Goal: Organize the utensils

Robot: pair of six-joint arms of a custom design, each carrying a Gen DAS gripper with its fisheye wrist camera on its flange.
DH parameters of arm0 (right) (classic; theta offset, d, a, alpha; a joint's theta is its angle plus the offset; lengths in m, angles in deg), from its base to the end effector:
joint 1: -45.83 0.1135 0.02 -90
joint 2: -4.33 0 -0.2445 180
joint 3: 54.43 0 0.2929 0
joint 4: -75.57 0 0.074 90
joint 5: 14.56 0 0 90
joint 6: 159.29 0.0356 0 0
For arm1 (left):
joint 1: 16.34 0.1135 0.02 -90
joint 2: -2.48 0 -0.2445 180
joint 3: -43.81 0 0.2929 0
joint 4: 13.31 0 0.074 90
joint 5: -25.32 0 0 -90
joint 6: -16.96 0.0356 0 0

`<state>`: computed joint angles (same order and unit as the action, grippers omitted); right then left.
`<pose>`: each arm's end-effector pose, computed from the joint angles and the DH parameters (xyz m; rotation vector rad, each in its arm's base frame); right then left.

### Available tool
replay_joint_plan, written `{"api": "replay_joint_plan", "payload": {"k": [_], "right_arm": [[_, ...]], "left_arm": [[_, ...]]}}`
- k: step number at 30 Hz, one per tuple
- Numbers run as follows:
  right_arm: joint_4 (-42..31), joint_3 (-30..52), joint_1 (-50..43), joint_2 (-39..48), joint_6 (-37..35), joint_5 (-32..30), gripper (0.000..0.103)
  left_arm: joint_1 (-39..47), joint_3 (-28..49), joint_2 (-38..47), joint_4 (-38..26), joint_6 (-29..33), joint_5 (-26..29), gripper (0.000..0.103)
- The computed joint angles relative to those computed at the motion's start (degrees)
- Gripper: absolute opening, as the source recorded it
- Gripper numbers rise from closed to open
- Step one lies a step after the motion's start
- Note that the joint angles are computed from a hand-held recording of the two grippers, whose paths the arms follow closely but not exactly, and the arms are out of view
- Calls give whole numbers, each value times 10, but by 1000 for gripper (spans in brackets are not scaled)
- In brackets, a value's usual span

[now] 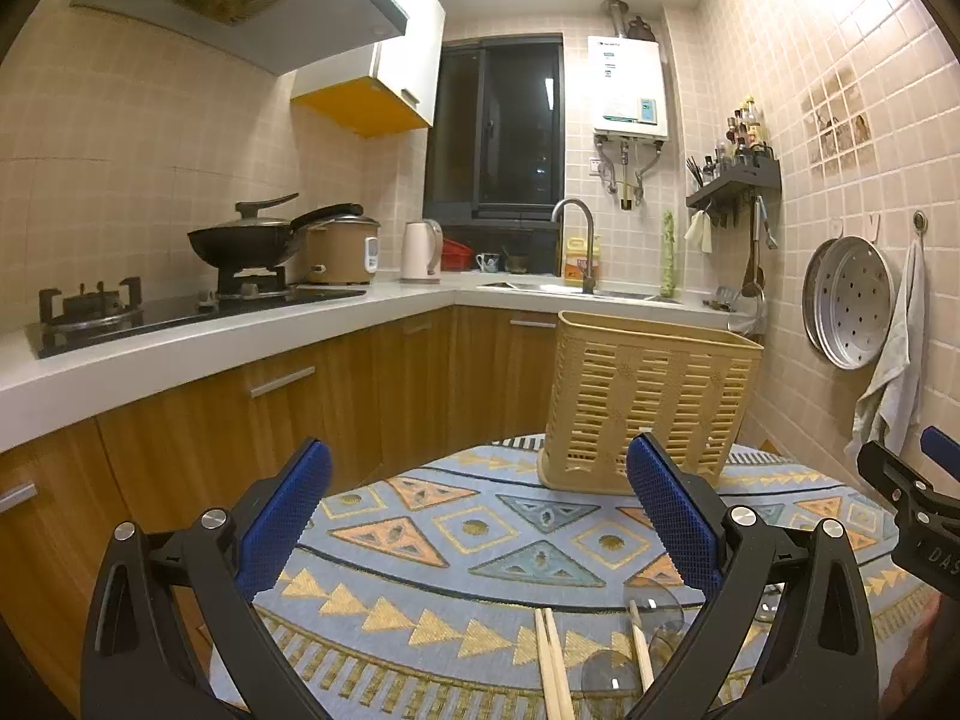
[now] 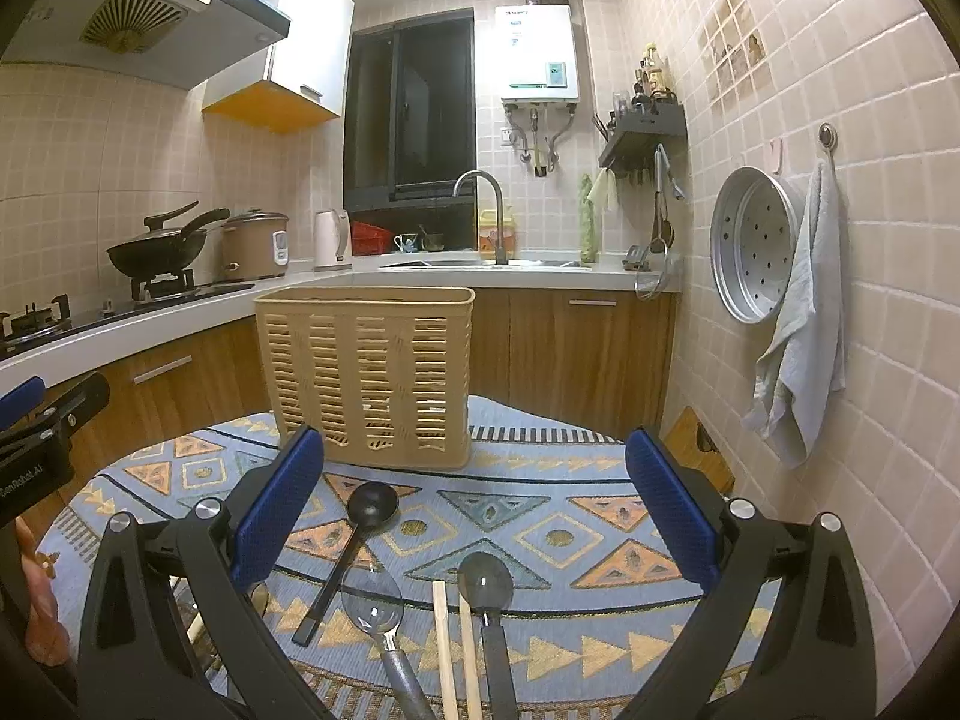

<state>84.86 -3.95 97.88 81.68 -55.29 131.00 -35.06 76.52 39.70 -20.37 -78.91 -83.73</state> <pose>0.2184 0.2323 0.1913 0.0628 1.7418 -0.0694 0.2147 -0.0605 0.2168 -0.0422 1.7611 -0.0171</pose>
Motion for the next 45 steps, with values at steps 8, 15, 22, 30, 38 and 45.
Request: {"api": "replay_joint_plan", "payload": {"k": [8,15,22,30,38,45], "right_arm": [[-2,-1,-2,-2,1,-4,96],[-2,1,-3,2,0,-5,96],[-12,9,-4,8,4,-8,96],[-22,13,-6,10,13,-12,96],[-30,11,-9,4,21,-15,96],[-45,21,-11,11,30,-10,96]], "left_arm": [[-1,-1,0,1,-1,1,96],[0,-1,1,4,2,6,96],[-7,0,8,6,5,7,96],[-2,-1,9,6,5,18,96],[-3,0,12,4,7,19,96],[13,3,16,-4,-5,34,96]]}}
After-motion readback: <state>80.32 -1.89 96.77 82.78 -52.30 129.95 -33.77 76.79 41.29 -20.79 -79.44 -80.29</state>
